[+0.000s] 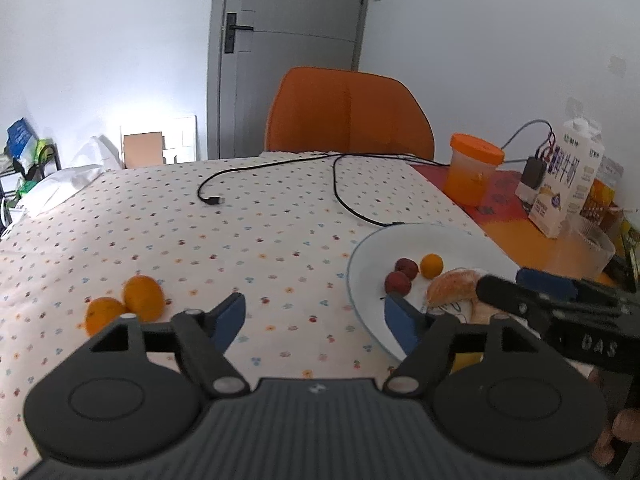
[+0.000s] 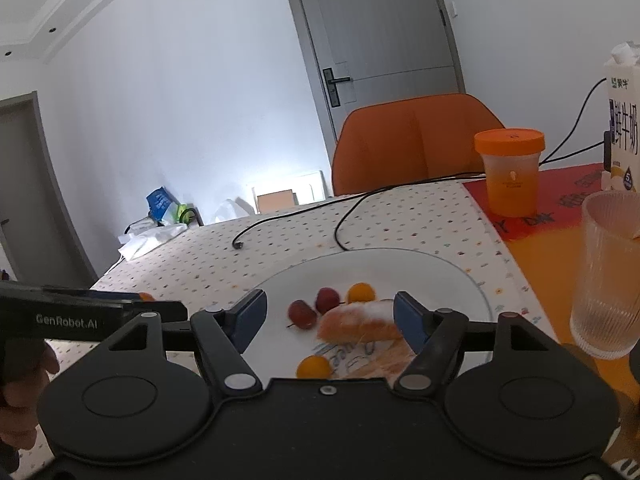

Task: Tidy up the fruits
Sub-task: 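Open the left gripper over the plate while the right gripper releases the pomelo segment there, then move both open grippers back toward the two large oranges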

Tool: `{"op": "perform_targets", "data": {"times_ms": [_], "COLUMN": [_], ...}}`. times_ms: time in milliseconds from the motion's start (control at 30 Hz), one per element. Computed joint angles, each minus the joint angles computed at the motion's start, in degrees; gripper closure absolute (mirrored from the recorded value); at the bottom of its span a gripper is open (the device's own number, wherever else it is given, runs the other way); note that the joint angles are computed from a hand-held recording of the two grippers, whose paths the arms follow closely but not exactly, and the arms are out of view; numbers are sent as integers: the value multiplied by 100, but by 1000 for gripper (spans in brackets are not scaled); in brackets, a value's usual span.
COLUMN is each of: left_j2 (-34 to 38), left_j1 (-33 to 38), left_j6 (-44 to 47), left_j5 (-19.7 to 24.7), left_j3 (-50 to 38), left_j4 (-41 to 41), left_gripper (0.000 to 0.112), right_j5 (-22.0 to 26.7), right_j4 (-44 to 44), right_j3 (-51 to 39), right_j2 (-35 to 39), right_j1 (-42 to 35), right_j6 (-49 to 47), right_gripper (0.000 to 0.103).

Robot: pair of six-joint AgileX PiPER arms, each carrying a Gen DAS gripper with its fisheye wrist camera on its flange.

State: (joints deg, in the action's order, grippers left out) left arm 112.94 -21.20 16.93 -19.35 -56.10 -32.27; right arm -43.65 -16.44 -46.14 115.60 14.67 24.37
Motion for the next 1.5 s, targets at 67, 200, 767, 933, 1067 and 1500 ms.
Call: {"op": "perform_targets", "data": {"times_ms": [67,200,767,933,1067,1500], "left_j2": [-93,-261,-920,-1083,-1195,-876], "left_j1": [51,173,933,1127,1312,1912], "left_j6": [-90,-189,-931,-1090,-1458,-2512], "left_j5": [-42,-112,-478,-631,-774,-955], "left_j3": [119,351,1361,1597,1794,1831], "left_j4": [66,153,850,1054,1491,2664], "left_gripper": [34,27,20,20,20,20], "right_j5": [-50,-62,181,275,310,812], "right_j4": [-2,44,251,332,313,157], "right_j3": [63,116,-55,-90,-117,-677], "right_j2": [-39,-78,-203,-233,-269,-81], "right_j1": [72,262,1019,1174,1254,1552], "right_j6": [18,25,-23,-61,-30,117], "right_gripper": [24,23,9,9,9,9]}}
